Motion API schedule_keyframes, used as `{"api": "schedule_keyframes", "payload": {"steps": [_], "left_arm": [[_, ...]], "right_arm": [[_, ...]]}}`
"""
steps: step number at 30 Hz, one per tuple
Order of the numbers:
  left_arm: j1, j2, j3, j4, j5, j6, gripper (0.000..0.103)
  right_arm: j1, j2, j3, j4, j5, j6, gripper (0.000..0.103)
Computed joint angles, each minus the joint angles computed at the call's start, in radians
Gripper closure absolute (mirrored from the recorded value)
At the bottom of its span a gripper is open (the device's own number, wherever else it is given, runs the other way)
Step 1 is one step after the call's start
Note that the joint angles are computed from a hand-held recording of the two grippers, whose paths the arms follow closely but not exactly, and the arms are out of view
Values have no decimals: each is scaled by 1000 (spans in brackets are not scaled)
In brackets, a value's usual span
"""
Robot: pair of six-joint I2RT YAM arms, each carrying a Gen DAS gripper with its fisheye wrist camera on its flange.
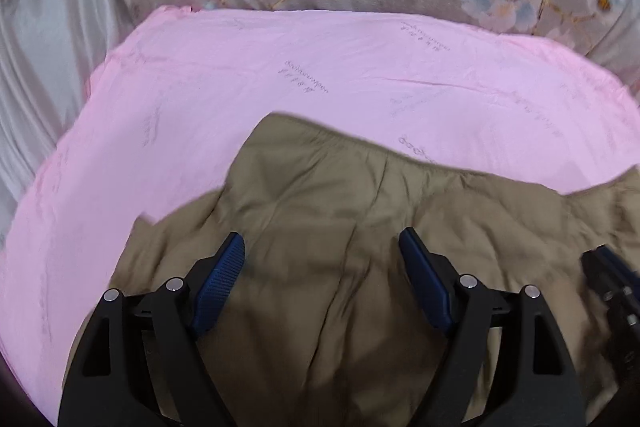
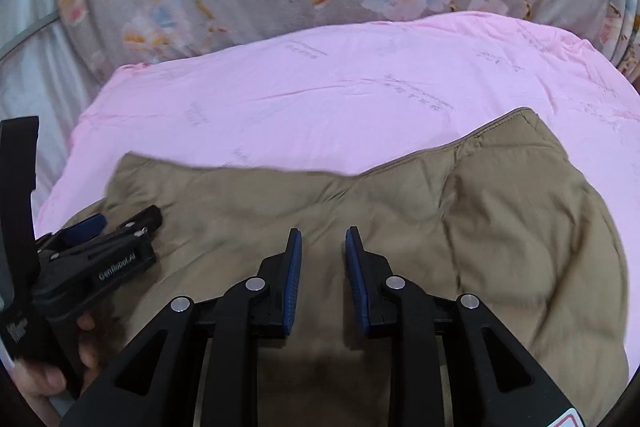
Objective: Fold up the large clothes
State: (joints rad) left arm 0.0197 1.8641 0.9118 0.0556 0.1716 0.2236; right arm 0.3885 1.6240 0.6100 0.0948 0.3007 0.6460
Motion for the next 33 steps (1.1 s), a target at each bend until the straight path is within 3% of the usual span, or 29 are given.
{"api": "schedule_keyframes", "payload": {"steps": [7,9,14,21,26,27,31,33], "left_arm": [[319,-248,-162,-152,253,153,26],[433,-245,-141,-245,339,212,23],[576,-156,-118,-313,376,274,20],[589,33,-24,-448,462,275,20],[530,39,-30,-423,487,212,19],[511,34,-37,-410,479,192,22],[501,-46,-75,-392,487,208,67],[522,-99,-75,-448,540,260,78]], "right_arm": [[288,-144,-86,-119,75,153,79],[368,-151,-105,-137,115,206,79],[505,-165,-132,-175,169,329,79],[562,-162,-168,-149,176,393,79],[568,-138,-179,-116,182,408,79],[567,-136,-179,-114,181,408,79],[564,-117,-178,-97,185,408,79],[558,-113,-182,-86,178,409,79]]}}
